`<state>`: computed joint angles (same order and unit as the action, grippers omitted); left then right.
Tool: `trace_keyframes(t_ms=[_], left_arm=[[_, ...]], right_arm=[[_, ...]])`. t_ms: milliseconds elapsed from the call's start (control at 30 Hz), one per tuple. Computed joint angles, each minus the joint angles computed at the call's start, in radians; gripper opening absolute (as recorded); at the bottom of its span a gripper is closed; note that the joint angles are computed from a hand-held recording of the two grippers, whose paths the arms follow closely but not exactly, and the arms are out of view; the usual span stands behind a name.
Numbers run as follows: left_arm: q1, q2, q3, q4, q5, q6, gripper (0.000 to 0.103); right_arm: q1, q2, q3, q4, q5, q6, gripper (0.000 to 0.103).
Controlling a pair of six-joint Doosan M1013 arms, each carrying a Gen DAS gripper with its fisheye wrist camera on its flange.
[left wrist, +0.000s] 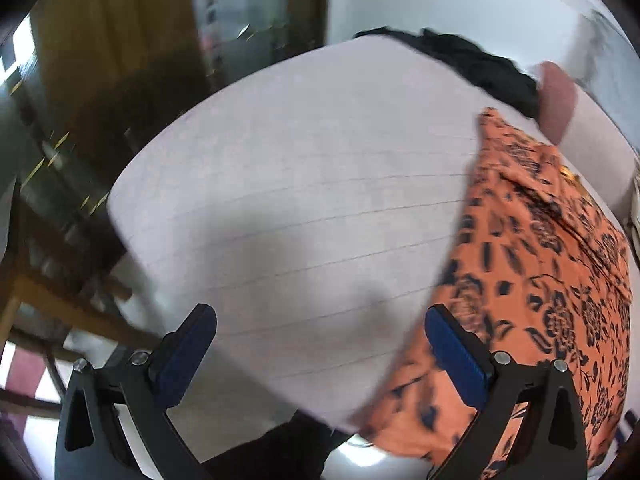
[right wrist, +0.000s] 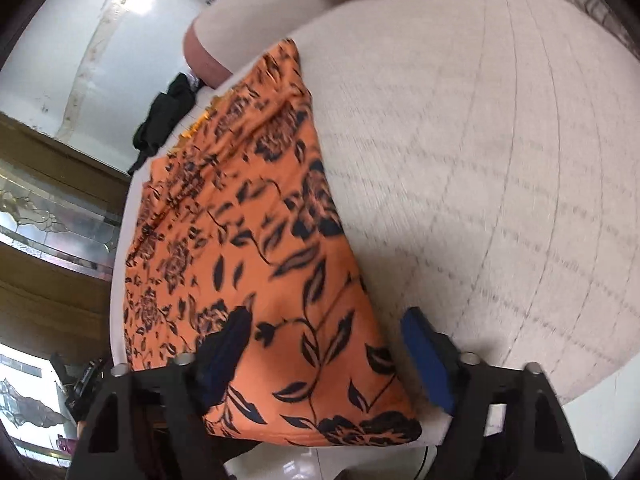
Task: Fold small clothes
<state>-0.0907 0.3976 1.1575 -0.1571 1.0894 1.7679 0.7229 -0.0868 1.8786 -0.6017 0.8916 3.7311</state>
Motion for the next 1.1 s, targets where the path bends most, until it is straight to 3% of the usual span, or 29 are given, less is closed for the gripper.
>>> trace_keyframes(t_ms=[167,267,333,400,500,567,633,700,833,867,1000,1100], left_arm=[[0.006,0.019,-0.030,0.063,0.062,-0.065,0.103],[-0.011,0.018,-0.028,0.083,0.090,-0.022,0.103],[-0.015,0.018,-0.026,0.044,0.127,0.014,0.103],[-0.019,0.030,-0.036,0.014,0.189,0.046,0.103],[-0.036,0.037,-0.033,0.057,0.223,0.048,0.103],[-0.033,0.046,-0.039,0.031,0.269,0.058,0.080],[-0.027,0.052,-0.044,-0.012,0.305,0.062,0.069],[-0.035,0.039,-0.029,-0.005,0.289,0.074,0.064],[-0.043,0.034,-0.027,-0.038,0.298,0.123,0.033],[-0.045,0.036,-0.031,-0.047,0.308,0.130,0.029],[-0.043,0.042,-0.040,-0.073,0.328,0.154,0.032],[-0.035,0.055,-0.059,-0.103,0.359,0.143,0.050]], right_arm=[[0.016,0.009,-0.002,-0.011,0.006,-0.010,0.068],[0.017,0.009,-0.002,-0.008,-0.013,-0.030,0.062],[0.019,0.012,-0.004,-0.007,-0.021,-0.047,0.051],[0.020,0.012,-0.001,-0.012,-0.039,-0.048,0.048],[0.020,0.020,-0.009,-0.006,-0.025,-0.071,0.047],[0.020,0.024,-0.014,-0.003,-0.015,-0.085,0.047],[0.019,0.024,-0.013,-0.002,-0.014,-0.088,0.047],[0.018,0.022,-0.009,-0.003,-0.020,-0.081,0.047],[0.016,0.019,-0.004,-0.007,-0.032,-0.063,0.047],[0.016,0.019,-0.003,-0.008,-0.033,-0.059,0.049],[0.018,0.020,-0.003,-0.013,-0.033,-0.052,0.049],[0.020,0.022,-0.005,-0.014,-0.029,-0.057,0.049]])
